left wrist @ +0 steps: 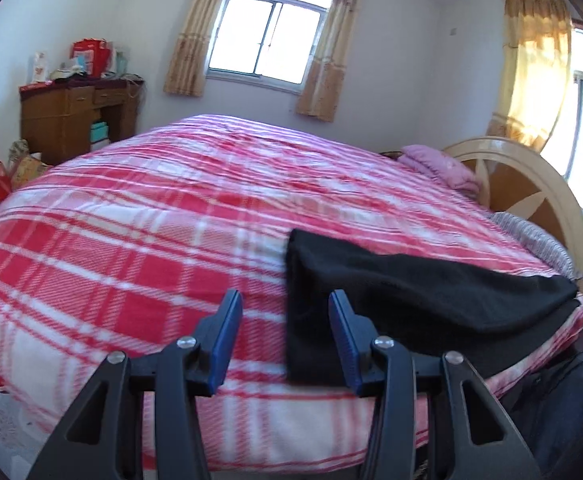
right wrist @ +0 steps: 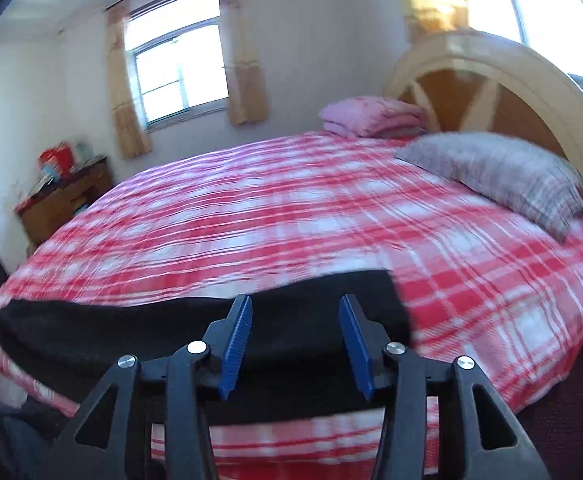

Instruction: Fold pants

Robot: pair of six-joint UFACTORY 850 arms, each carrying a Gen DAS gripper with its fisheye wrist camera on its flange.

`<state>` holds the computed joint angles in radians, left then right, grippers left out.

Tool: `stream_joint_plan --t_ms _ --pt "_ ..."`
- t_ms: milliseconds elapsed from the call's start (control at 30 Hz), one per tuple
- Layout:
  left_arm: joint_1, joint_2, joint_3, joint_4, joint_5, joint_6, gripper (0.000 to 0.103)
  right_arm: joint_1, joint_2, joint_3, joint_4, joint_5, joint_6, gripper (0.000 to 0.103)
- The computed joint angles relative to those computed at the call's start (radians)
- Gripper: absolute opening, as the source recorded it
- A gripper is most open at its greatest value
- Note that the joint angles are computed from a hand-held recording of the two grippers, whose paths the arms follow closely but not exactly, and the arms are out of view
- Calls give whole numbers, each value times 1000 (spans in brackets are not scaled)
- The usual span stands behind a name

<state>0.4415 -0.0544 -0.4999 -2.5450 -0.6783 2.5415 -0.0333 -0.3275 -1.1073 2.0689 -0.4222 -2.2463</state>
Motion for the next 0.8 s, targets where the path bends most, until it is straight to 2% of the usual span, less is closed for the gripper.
stream_joint_plan --t_ms 133,233,300,333,433,500,600,667,733,800 --pt "-55 -43 -54 30 36 -10 48 91 13 10 -6 -23 -89 48" --pt "-80 -79 -98 78 36 -40 45 144 -18 -21 -156 -51 51 48" --pt "-91 -88 -126 166 63 -101 8 189 -44 -43 -188 -22 77 48" --pt "-98 -85 -133 191 85 -122 8 207 -52 -48 -199 -12 83 48" --pt "-89 -42 -108 215 70 -111 7 253 -73 -55 -269 -13 133 48" --pt "-65 3 -75 198 50 -67 7 287 -80 -51 -335 -16 156 48" --pt "-3 50 -40 257 9 -71 8 320 -84 -38 -427 -34 169 48" --pt "28 35 -39 335 -30 -94 8 340 -87 -30 -471 -34 180 48" --pt "22 4 -53 373 -21 -116 8 358 -99 -34 -520 -26 221 48" --pt "-6 -29 -65 367 18 -88 8 372 -116 -52 -610 -14 305 48"
